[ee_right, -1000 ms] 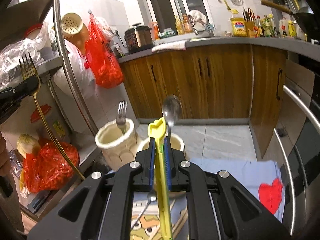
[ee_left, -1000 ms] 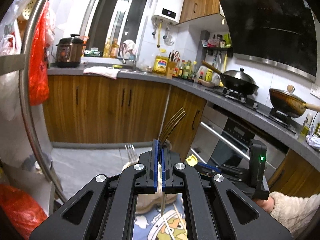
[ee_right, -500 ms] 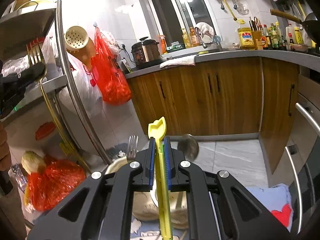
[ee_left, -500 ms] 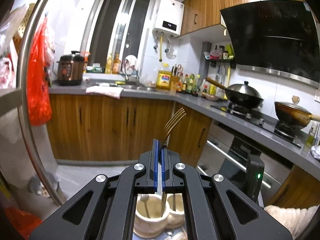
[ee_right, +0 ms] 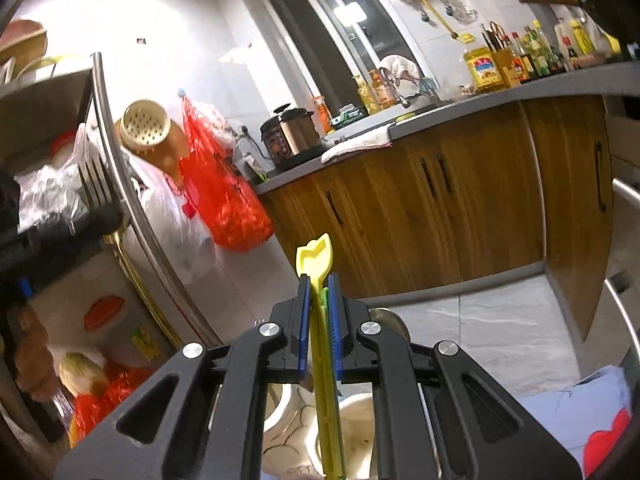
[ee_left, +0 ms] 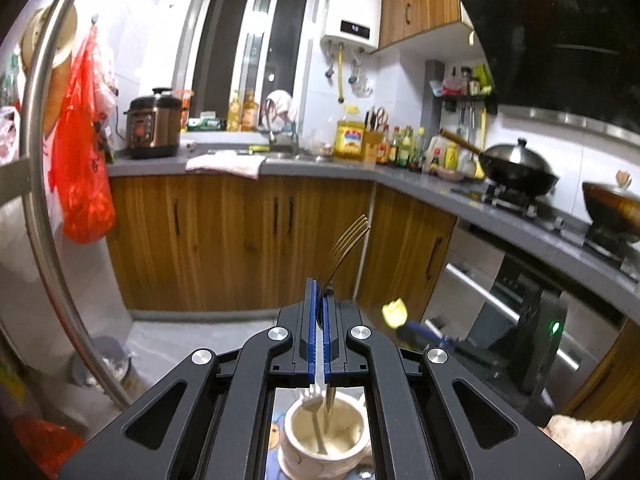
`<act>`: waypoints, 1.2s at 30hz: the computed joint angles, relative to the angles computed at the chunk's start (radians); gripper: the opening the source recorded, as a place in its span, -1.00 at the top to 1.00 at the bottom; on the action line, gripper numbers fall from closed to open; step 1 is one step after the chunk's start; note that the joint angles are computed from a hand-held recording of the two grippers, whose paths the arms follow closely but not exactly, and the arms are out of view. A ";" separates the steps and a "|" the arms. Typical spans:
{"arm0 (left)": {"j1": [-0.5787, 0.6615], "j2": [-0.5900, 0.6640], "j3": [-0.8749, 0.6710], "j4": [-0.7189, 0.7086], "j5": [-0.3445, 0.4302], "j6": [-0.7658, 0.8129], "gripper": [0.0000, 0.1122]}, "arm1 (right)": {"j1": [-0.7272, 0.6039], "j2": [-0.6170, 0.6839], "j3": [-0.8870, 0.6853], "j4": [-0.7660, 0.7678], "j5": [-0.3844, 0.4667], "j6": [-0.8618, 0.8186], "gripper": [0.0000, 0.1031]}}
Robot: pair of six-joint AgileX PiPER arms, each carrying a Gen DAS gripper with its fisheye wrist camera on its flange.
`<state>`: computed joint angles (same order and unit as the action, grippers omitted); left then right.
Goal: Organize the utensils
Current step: 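Lift and carry the gold fork with left tool while right tool carries the yellow utensil to the holder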
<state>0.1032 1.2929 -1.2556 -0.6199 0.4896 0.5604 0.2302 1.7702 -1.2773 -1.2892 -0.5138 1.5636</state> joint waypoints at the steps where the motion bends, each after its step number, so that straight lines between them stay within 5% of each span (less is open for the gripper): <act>1: -0.005 0.006 0.012 0.010 -0.008 -0.004 0.94 | 0.002 0.006 0.009 0.051 0.001 -0.051 0.83; 7: 0.003 0.034 0.059 -0.003 -0.012 0.020 0.94 | 0.045 0.041 0.059 0.356 0.035 -0.389 0.83; 16: 0.030 0.051 0.088 -0.073 0.000 0.086 0.94 | 0.122 0.098 0.040 0.598 0.061 -0.713 0.83; 27: 0.044 0.055 0.100 -0.128 0.018 0.135 0.94 | 0.133 0.125 0.046 0.652 0.063 -0.810 0.83; 36: 0.042 0.050 0.111 -0.126 0.018 0.131 0.94 | 0.091 0.080 0.117 0.531 0.022 -0.697 0.83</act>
